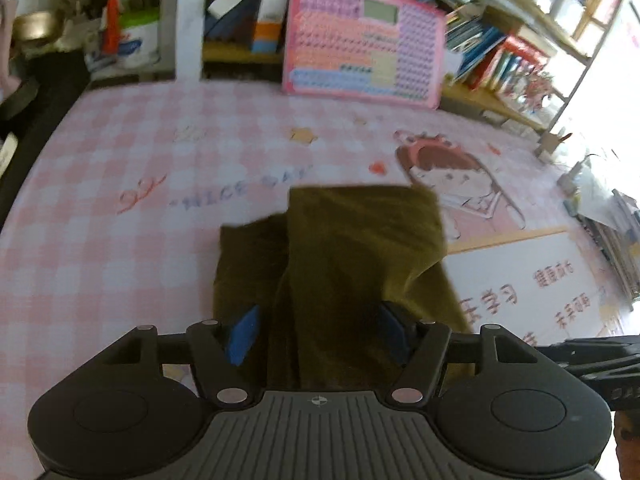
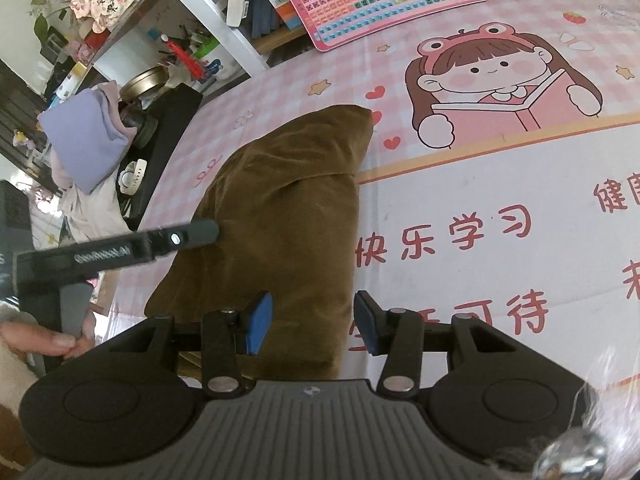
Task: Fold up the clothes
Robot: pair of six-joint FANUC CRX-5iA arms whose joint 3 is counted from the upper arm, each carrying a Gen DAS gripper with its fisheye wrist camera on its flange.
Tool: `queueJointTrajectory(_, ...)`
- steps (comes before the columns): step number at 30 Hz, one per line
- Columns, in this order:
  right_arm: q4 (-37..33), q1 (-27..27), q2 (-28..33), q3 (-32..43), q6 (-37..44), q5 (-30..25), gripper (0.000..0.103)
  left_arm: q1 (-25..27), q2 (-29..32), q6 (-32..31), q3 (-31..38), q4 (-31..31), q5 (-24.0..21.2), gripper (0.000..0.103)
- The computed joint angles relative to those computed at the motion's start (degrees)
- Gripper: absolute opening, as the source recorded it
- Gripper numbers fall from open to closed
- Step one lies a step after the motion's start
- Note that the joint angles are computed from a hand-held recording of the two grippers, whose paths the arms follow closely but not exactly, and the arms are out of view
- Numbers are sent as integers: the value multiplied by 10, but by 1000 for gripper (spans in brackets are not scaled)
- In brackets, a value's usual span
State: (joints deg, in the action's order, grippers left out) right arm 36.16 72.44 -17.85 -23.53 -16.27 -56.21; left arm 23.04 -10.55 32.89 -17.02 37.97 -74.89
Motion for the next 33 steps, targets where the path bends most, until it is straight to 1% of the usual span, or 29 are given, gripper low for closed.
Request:
queueJointTrajectory(2,-3,-1,-1,-1,4,1,44,11,11,14,-1,10,-16,64)
queueJointTrajectory(4,-6,-2,-3,-2,7,3,44,23,23,32,-3,23,-34,57)
queueJointTrajectory(6,-7,-3,-5,-4,7,4,44,34,34,56,-5,33,-44,31)
queueJointTrajectory(8,-7,-3,-7,-6,6,6,44,41,32,69,-8,40,-50,25)
queueJointTrajectory(10,-5,-4,-9,-8,5,8,44,46,22,75,-12,44,-52,25)
queueJointTrajectory(14,-6,-7,-12,-12,3,15,44,42,-11,57,-19,34,-38,25)
queueJointTrajectory(17,-10,-11,-12,-13,10,24,44,40,-11,60,-22,28,-39,24)
queueJointTrajectory(18,-11,-11,-11,-12,14,26,44,42,-11,66,-24,28,-38,16)
queueJointTrajectory(19,-11,-11,-11,-11,17,27,44,44,-11,71,-26,28,-37,15)
queueJointTrajectory(21,-11,-12,-12,-12,19,29,44,49,-25,57,-35,48,-36,11)
queueJointTrajectory(24,-12,-14,-14,-13,18,27,44,48,-52,21,-45,74,-30,10)
queueJointTrajectory(30,-14,-17,-17,-17,20,31,44,7,-112,-86,-63,92,-13,9)
queueJointTrajectory(33,-19,-17,-19,-17,24,34,44,-14,-115,-99,-69,99,-16,8)
